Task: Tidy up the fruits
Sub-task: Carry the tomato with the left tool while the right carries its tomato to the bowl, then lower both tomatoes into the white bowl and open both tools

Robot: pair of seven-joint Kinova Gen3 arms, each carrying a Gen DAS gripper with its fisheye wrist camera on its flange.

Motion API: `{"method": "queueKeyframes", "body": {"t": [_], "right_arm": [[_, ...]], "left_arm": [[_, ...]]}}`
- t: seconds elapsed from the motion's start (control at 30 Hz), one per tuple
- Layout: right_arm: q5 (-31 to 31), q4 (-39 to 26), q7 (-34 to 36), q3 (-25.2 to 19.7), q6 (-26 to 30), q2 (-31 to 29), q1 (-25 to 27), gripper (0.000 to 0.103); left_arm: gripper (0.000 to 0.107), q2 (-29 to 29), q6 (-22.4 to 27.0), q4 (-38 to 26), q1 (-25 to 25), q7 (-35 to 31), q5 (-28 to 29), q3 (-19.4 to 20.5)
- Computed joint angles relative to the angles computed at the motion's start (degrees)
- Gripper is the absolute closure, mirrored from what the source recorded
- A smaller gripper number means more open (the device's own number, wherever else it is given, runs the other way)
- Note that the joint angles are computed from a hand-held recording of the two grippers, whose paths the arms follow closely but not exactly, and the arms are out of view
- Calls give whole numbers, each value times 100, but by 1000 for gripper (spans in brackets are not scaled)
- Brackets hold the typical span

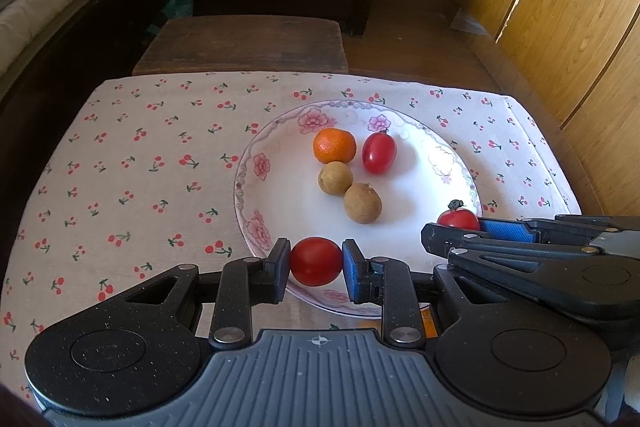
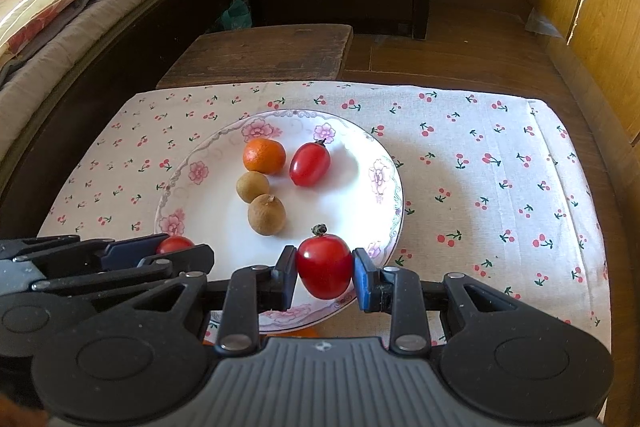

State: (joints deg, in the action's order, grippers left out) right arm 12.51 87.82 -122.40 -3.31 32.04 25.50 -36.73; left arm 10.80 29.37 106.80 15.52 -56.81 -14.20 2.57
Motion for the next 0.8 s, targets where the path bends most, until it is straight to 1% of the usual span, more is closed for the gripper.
{"method": "queueKeyframes", "body": {"t": [0.3, 0.43, 0.6, 0.8], "right_arm": [[8, -6, -9, 3, -1, 11, -2, 72], [25, -2, -37, 16, -11, 8, -18, 72], [84, 31, -113, 50, -62, -35, -59, 72], [217, 121, -267, 105, -138, -130, -129, 72]], "left_arm": [[72, -3, -7, 3, -17, -29, 14, 9], [72, -14, -4, 3, 30, 46, -86, -21], [69, -51, -9, 20, 28, 114, -131, -22], [65, -120, -11, 55, 89, 273, -319, -35]]}}
